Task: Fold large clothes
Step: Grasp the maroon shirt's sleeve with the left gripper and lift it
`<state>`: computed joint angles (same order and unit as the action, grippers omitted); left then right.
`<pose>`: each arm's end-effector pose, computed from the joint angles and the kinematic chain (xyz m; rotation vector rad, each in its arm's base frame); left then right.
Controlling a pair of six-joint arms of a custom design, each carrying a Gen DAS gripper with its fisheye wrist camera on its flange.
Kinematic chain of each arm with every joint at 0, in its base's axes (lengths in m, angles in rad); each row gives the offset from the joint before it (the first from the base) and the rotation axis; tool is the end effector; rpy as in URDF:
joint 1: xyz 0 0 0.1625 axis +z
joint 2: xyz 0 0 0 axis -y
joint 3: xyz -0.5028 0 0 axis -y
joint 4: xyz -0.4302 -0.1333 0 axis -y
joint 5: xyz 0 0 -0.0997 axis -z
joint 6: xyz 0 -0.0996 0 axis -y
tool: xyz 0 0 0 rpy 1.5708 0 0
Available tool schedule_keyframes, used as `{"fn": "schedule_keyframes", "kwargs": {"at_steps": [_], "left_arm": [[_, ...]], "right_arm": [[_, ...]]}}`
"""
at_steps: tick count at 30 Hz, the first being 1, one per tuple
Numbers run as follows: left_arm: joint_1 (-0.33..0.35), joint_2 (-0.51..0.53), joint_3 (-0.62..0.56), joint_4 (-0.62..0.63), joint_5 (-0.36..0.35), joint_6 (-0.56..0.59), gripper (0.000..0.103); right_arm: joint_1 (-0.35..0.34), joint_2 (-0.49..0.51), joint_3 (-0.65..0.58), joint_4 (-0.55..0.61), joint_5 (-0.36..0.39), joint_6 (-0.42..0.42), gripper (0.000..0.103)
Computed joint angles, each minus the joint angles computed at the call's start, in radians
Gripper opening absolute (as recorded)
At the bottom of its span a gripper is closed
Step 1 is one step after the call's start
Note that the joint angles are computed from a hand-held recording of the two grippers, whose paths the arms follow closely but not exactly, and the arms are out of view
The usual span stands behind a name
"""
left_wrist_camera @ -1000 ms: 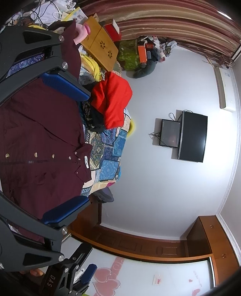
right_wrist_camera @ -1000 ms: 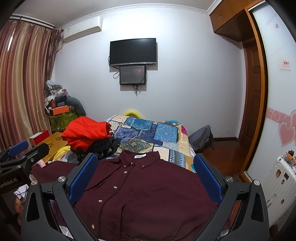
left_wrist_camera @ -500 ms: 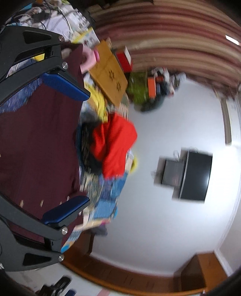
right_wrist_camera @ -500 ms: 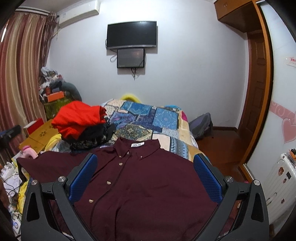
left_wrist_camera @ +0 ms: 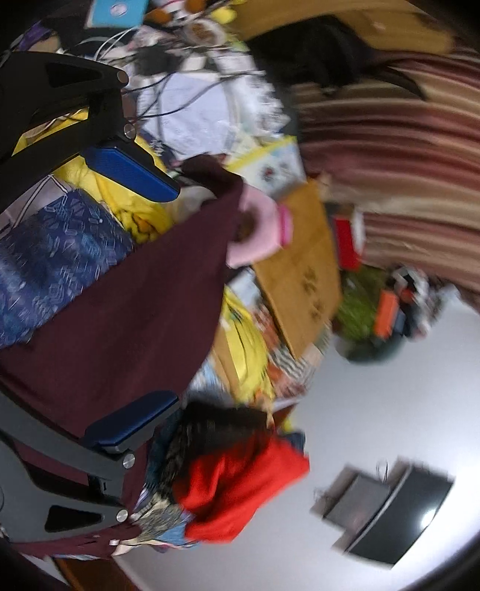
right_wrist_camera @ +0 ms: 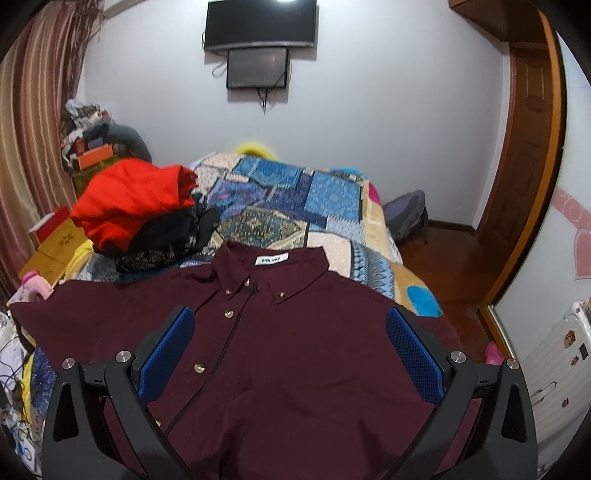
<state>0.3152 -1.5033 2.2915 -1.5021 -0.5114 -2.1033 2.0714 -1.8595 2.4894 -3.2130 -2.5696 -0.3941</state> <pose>-0.2794 -0.3227 0.2518 -0.3479 2.1215 -1.3117 0.1889 -0.2421 0.4471 0.3113 -2.0094 1.1339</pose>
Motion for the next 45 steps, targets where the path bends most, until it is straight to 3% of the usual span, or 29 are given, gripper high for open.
{"fn": "schedule_keyframes", "kwargs": {"at_steps": [2,8,13,16,19,21,23,25,31,36,38,40,43,45], "left_arm": [[0.043,-0.035,0.036,-0.078,-0.011,0.034,0.099],[0.22,-0.112,0.19,-0.611,-0.046,0.348,0.088],[0.34,-0.079,0.24,-0.869,-0.07,0.479,0.076],[0.393,-0.041,0.272,-1.096,-0.093,0.615,0.068],[0.409,-0.019,0.286,-1.228,-0.099,0.694,0.054],[0.413,-0.009,0.285,-1.278,-0.093,0.733,0.033],[0.41,-0.009,0.273,-1.261,-0.082,0.741,0.021],[0.391,-0.02,0.243,-1.151,-0.049,0.709,0.008],[0.298,-0.035,0.127,-0.765,0.06,0.582,0.005],[0.204,0.001,0.042,-0.621,0.136,0.587,0.004],[0.164,0.032,0.011,-0.603,0.162,0.621,0.003],[0.131,0.065,-0.003,-0.666,0.173,0.702,0.003],[0.091,0.111,-0.051,-0.597,0.177,0.707,0.003],[0.068,0.136,-0.048,-0.679,0.169,0.785,0.003]], "right_arm": [[-0.023,0.014,-0.009,0.024,0.01,0.015,0.103],[-0.087,0.031,-0.036,0.145,0.04,0.089,0.103],[-0.111,0.05,-0.047,0.179,0.043,0.108,0.103],[-0.119,0.071,-0.052,0.162,0.033,0.095,0.103],[-0.128,0.074,-0.056,0.177,0.031,0.102,0.103],[-0.132,0.081,-0.061,0.184,0.033,0.109,0.103],[-0.135,0.074,-0.061,0.2,0.041,0.119,0.103],[-0.132,0.078,-0.064,0.207,0.042,0.129,0.103],[-0.128,0.062,-0.061,0.2,0.051,0.12,0.103],[-0.125,0.035,-0.058,0.188,0.067,0.115,0.103],[-0.125,0.02,-0.056,0.189,0.074,0.116,0.103],[-0.129,0.005,-0.055,0.19,0.084,0.115,0.103],[-0.133,-0.014,-0.049,0.178,0.092,0.103,0.103],[-0.138,-0.028,-0.044,0.172,0.102,0.092,0.103]]}}
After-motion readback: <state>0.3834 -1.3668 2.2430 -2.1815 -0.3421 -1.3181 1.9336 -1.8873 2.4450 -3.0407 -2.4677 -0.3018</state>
